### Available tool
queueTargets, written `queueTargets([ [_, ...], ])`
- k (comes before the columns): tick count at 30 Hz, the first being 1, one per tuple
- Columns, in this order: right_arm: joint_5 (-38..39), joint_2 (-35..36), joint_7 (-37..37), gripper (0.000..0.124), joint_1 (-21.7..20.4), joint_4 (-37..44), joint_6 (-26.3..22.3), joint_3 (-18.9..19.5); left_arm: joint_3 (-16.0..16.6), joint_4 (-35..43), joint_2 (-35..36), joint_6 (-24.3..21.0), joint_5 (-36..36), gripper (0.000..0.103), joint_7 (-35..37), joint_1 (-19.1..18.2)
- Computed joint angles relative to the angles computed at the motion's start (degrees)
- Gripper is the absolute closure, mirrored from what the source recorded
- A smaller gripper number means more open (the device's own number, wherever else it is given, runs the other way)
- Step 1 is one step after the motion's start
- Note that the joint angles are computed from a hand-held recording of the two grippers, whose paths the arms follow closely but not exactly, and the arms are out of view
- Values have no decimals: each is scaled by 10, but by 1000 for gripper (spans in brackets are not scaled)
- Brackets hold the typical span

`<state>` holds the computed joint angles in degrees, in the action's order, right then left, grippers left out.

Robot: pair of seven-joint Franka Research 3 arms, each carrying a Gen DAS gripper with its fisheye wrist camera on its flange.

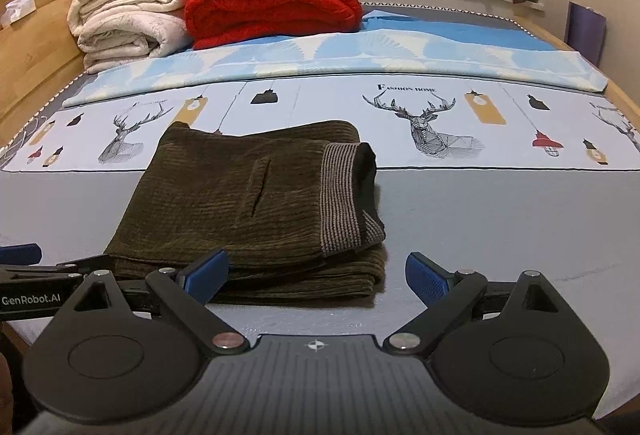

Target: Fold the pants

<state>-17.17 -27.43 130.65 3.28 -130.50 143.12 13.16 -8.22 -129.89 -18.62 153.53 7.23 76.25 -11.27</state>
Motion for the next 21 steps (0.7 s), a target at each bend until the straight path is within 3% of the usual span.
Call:
queueTargets([
  [21,7,5,-10,28,7,3,5,-5,-1,1,3,-1,-4,0,7,-2],
])
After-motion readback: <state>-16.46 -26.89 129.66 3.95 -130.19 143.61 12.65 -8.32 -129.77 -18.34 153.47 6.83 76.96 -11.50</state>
